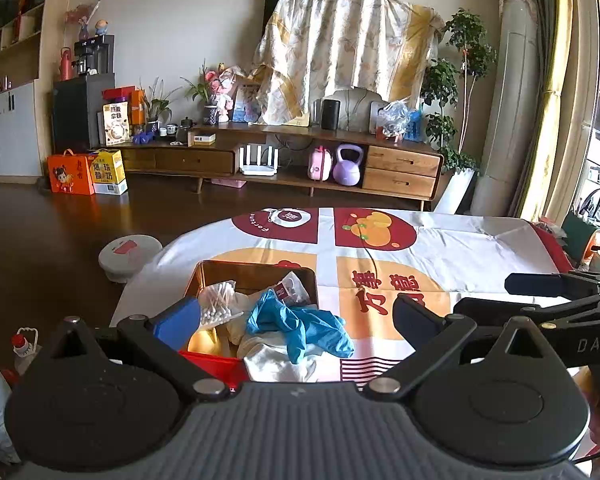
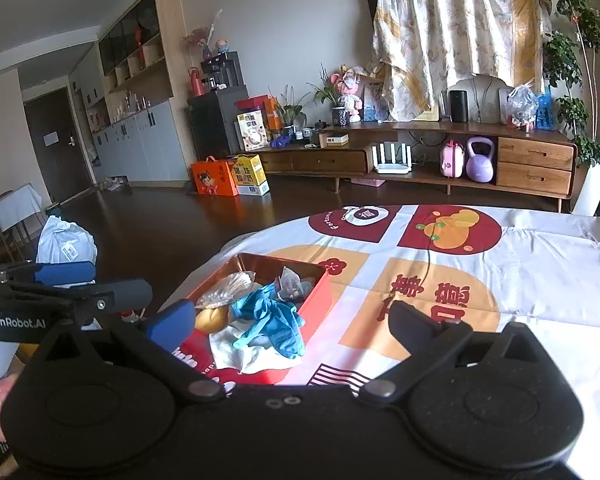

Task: Organize soft objects

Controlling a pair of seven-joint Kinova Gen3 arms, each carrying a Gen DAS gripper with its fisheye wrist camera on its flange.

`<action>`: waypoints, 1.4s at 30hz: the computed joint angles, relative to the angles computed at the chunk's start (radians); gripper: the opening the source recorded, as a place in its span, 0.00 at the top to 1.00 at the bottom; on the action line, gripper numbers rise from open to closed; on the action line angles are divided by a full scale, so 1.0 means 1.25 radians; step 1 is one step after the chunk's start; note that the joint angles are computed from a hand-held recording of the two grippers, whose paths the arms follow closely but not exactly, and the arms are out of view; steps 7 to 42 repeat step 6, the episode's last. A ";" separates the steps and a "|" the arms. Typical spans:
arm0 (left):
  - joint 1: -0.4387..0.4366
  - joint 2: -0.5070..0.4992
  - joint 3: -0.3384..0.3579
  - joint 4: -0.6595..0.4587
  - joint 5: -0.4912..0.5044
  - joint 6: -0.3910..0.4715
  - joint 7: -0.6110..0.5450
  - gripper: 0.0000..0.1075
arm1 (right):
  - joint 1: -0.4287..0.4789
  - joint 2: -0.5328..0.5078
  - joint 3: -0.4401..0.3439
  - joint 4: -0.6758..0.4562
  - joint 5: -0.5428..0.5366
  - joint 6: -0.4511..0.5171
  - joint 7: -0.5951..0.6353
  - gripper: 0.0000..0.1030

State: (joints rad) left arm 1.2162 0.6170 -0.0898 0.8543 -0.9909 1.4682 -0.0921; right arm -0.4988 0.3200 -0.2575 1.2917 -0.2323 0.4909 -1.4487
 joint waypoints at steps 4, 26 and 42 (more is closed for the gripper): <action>0.003 0.010 -0.001 -0.020 0.005 0.014 -0.006 0.04 | 0.004 -0.003 -0.003 0.003 -0.005 0.001 0.005 0.00; 0.005 0.012 -0.002 -0.025 0.010 0.016 -0.007 0.04 | 0.003 -0.004 -0.002 0.004 -0.006 0.001 0.004 0.00; 0.005 0.012 -0.002 -0.025 0.010 0.016 -0.007 0.04 | 0.003 -0.004 -0.002 0.004 -0.006 0.001 0.004 0.00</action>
